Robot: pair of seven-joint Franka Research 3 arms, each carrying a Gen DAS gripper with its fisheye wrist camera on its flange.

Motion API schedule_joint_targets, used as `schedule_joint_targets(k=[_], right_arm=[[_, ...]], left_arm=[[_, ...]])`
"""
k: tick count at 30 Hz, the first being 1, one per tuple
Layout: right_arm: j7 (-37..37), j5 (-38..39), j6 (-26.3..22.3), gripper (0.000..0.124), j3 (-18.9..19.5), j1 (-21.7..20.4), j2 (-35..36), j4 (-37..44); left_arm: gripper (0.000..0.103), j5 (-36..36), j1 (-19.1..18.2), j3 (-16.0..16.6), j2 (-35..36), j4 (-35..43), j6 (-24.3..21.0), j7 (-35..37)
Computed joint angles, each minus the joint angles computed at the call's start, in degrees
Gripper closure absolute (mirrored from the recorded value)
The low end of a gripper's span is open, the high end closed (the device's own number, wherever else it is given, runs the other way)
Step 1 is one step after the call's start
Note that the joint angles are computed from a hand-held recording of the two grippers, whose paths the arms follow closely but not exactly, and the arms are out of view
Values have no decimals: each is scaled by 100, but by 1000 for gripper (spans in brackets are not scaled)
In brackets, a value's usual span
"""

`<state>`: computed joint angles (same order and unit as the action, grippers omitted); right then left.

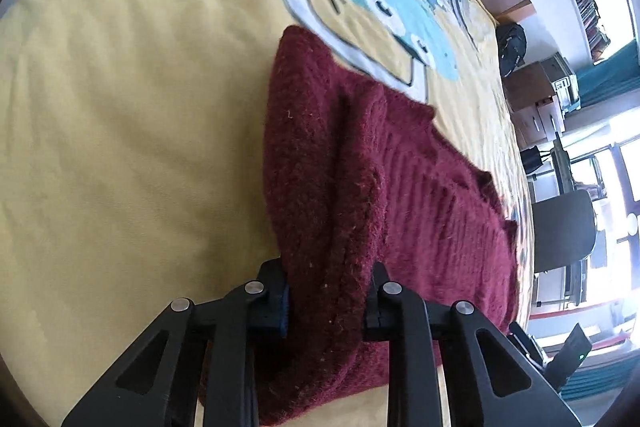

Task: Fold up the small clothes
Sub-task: 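Grasp the sweater's folded edge with the left tool and lift it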

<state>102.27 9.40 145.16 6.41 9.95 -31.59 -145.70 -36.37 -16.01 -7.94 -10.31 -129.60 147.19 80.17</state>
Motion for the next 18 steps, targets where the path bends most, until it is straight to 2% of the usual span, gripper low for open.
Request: schedule_joint_targets(k=[8,12,18], right_arm=[[-1,42,-164,52,-159,-204,-578,-337],[-54,67,-217,52,-227,-331,-815,-450],[-153,178,-299,52,-351,-501,-1167,-655]], left_arm=[[84,574,15,-194,205,678,-263,-690],[84,1195,11,-373,464,1170,-533,-1355],[84,1553,-119,-595,881,1850,-688,-1796]])
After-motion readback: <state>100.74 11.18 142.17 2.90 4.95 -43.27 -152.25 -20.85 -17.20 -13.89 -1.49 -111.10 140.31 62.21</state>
